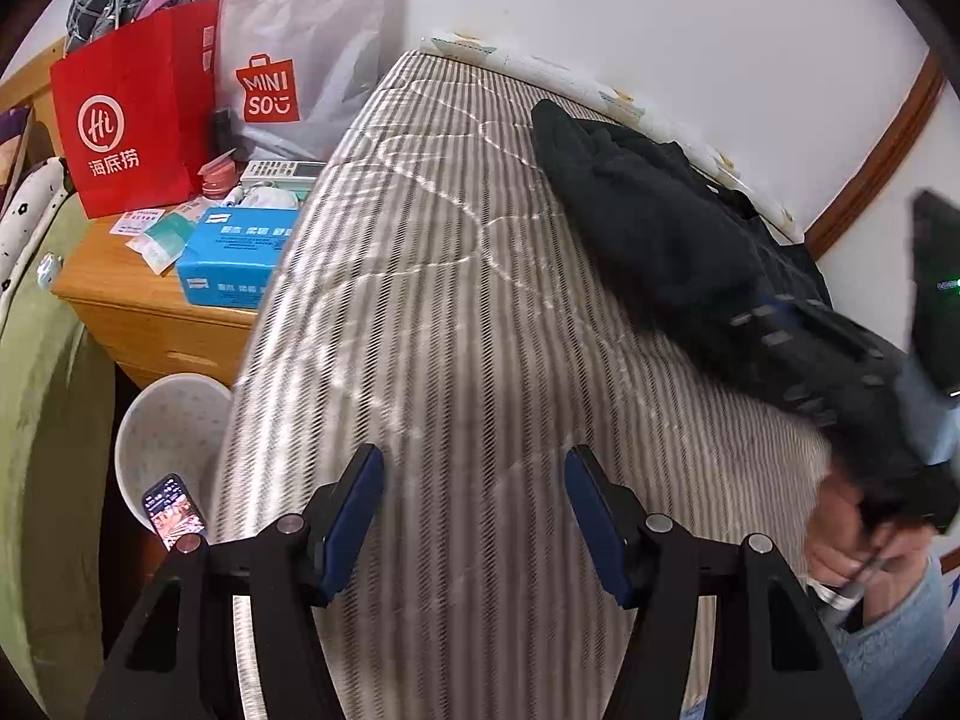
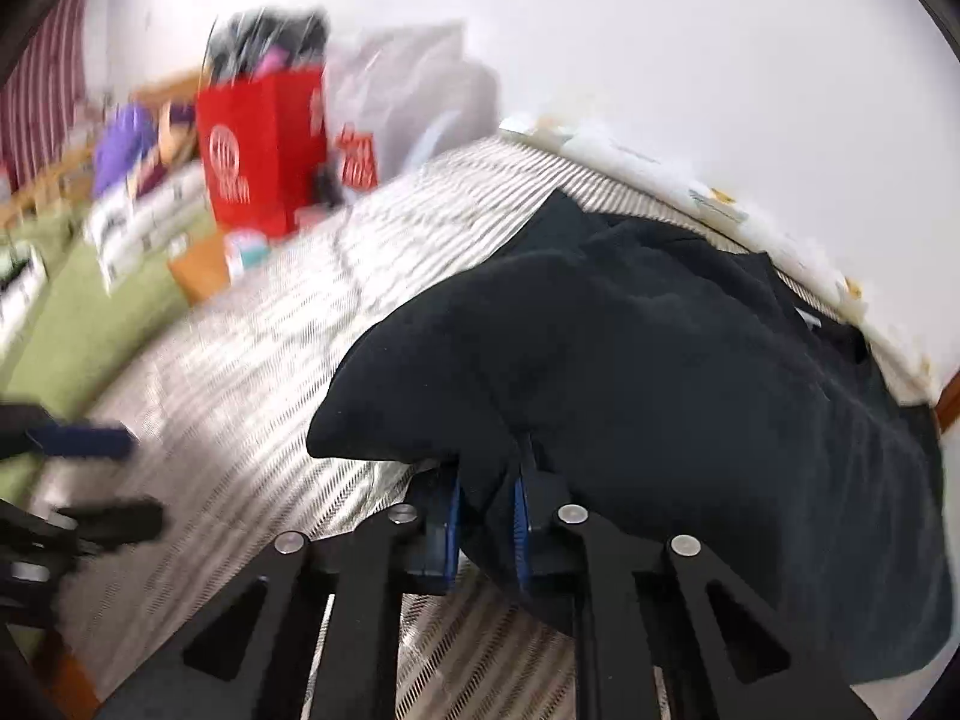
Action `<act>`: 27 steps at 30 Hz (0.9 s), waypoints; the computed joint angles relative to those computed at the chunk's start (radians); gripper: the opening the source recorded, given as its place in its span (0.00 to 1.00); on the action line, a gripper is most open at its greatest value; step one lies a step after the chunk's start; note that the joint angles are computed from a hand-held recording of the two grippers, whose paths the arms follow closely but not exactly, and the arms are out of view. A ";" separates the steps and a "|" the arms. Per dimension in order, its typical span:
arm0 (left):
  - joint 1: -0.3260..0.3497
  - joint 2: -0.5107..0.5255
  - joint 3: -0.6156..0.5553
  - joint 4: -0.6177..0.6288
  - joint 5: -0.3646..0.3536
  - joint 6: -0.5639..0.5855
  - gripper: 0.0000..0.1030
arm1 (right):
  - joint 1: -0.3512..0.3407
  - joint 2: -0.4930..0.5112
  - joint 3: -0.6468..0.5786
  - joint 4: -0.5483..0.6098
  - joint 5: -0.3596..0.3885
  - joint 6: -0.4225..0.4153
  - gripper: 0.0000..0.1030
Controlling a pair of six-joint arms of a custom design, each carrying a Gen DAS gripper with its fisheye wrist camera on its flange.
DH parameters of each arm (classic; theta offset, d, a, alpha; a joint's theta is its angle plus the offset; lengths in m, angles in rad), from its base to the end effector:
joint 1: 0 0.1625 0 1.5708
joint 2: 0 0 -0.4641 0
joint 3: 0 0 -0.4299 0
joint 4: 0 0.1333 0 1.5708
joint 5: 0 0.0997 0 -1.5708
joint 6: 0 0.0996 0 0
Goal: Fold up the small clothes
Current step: 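Grasp the folded sweatshirt with the right tool and lift it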
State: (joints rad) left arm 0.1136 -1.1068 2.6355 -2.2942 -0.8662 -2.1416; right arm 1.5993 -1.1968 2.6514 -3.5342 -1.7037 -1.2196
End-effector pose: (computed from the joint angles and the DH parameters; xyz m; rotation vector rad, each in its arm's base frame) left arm -0.2162 -0.2238 0.0235 -0.4340 2.2954 -1.0492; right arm 0.1302 -0.3510 0.1299 1.5444 -2.2250 0.4819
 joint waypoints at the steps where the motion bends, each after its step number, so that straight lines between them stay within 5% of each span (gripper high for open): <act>1: 0.010 0.008 -0.008 -0.011 0.009 0.010 0.59 | -0.012 -0.052 -0.007 0.061 0.032 0.024 0.11; 6: 0.076 0.070 -0.072 -0.056 0.055 0.100 0.59 | -0.074 -0.263 -0.071 0.304 0.155 0.137 0.10; 14: 0.163 0.177 -0.190 -0.160 0.134 0.278 0.59 | -0.215 -0.449 -0.209 0.541 0.305 0.235 0.08; 20: 0.203 0.271 -0.282 -0.268 0.191 0.448 0.59 | -0.353 -0.463 -0.324 0.647 0.363 0.283 0.08; 27: 0.255 0.367 -0.383 -0.371 0.192 0.630 0.59 | -0.470 -0.409 -0.398 0.716 0.329 0.298 0.09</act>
